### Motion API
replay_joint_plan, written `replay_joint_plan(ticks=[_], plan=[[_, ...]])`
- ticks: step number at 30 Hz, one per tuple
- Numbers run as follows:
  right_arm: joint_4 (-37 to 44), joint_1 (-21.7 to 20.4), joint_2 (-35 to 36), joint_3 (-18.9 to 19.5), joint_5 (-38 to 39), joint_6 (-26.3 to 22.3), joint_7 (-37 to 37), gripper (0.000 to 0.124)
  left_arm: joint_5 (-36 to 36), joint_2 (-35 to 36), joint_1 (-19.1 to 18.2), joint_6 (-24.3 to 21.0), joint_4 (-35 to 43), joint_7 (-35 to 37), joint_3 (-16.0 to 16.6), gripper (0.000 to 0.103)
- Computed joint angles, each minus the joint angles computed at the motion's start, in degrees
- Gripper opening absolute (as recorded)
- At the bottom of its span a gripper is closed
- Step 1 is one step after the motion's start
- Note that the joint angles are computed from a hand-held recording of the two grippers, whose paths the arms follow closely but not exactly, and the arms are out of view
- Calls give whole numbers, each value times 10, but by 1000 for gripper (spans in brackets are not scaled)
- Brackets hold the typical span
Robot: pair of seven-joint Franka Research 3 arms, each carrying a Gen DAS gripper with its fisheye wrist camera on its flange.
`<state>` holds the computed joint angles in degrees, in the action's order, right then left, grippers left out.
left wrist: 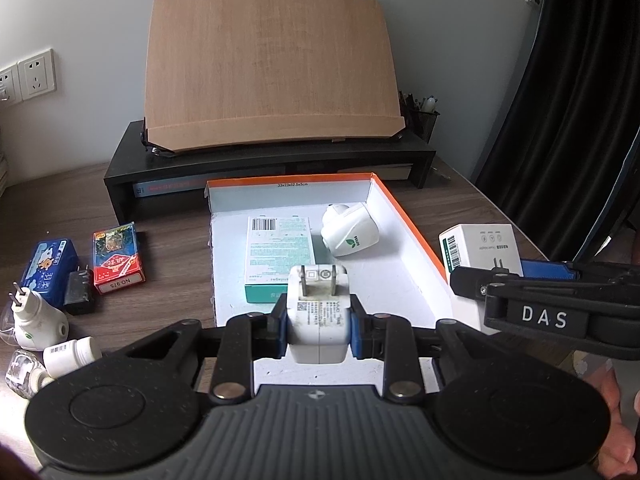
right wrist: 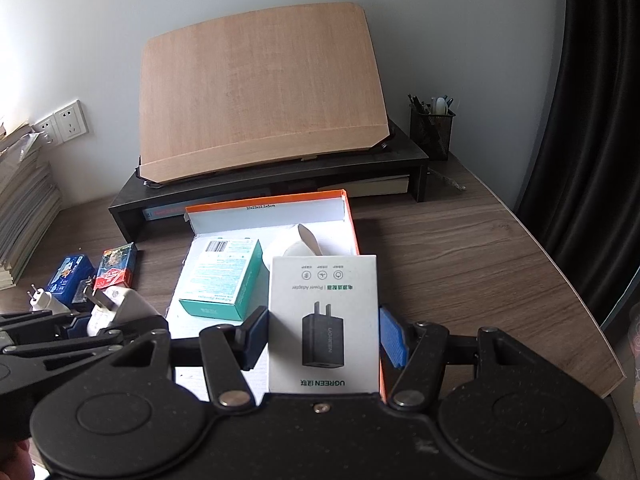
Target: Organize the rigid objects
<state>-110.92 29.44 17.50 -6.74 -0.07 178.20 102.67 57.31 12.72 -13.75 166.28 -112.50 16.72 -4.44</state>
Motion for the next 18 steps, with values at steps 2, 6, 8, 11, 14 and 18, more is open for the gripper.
replay_joint_plan(ticks=[2, 6, 8, 11, 14, 18], plan=[[1, -2, 1, 2, 1, -1, -2, 71, -1, 1, 0, -3, 1, 0, 0, 29], [4, -5, 4, 5, 4, -2, -7, 71, -4, 1, -2, -11, 3, -2, -1, 29], [6, -11, 6, 11, 8, -2, -13, 71, -7, 2, -1, -12, 3, -1, -1, 29], [7, -13, 7, 14, 12, -2, -20, 71, -9, 4, -2, -15, 5, -2, -2, 29], [9, -12, 8, 13, 14, -4, -22, 71, -10, 4, -2, -17, 6, -2, -2, 29], [12, -13, 10, 15, 17, -4, -28, 71, -11, 4, -3, -18, 7, -3, -1, 29]])
